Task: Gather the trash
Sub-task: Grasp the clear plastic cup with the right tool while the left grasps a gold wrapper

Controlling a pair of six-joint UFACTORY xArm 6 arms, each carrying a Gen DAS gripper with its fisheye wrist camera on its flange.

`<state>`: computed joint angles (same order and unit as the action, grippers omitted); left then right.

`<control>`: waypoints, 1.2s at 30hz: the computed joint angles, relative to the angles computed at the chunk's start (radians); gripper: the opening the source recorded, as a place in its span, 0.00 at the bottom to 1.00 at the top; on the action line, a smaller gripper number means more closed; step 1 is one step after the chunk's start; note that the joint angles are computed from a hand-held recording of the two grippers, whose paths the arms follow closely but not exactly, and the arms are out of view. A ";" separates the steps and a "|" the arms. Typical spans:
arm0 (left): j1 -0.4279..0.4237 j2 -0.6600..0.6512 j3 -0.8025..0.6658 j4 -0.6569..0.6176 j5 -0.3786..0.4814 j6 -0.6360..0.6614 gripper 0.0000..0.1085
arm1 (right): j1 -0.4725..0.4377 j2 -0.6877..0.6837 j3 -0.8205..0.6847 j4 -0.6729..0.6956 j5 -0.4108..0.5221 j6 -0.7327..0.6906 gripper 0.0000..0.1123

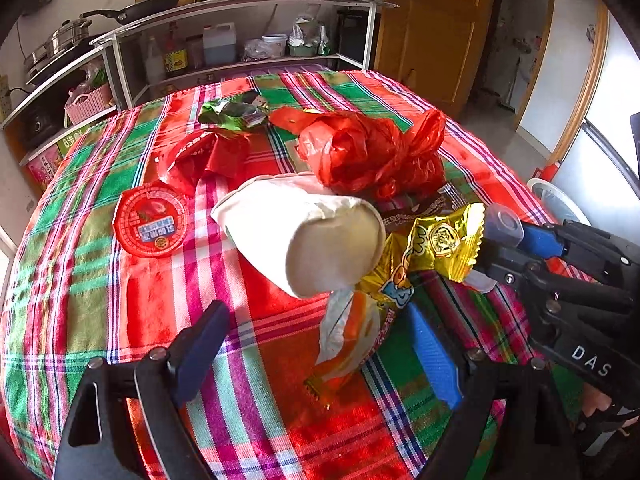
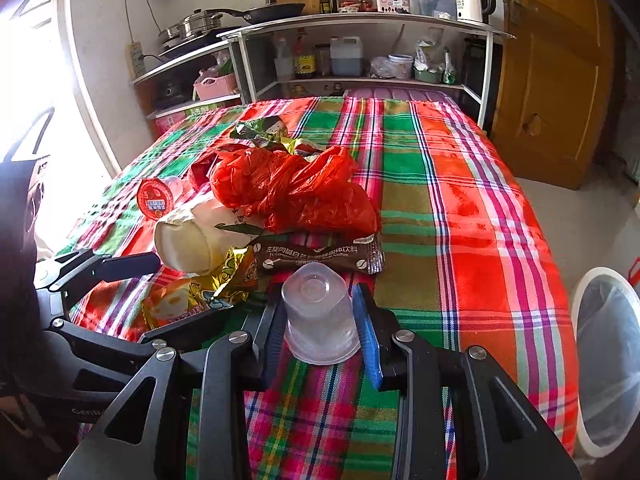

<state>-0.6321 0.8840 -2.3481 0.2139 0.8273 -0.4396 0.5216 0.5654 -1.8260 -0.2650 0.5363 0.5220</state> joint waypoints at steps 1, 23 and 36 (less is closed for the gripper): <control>0.000 0.000 0.000 -0.001 -0.003 0.000 0.81 | 0.000 -0.002 0.002 -0.004 0.000 0.003 0.31; -0.005 0.035 -0.067 0.021 0.024 0.019 0.30 | -0.019 -0.063 0.096 -0.026 -0.050 0.049 0.31; -0.005 -0.046 0.075 -0.018 -0.074 0.000 0.10 | -0.021 -0.080 0.114 -0.046 -0.055 0.066 0.31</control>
<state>-0.6367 0.8381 -2.2731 0.1959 0.7533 -0.4394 0.5005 0.4855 -1.7122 -0.3106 0.4816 0.5880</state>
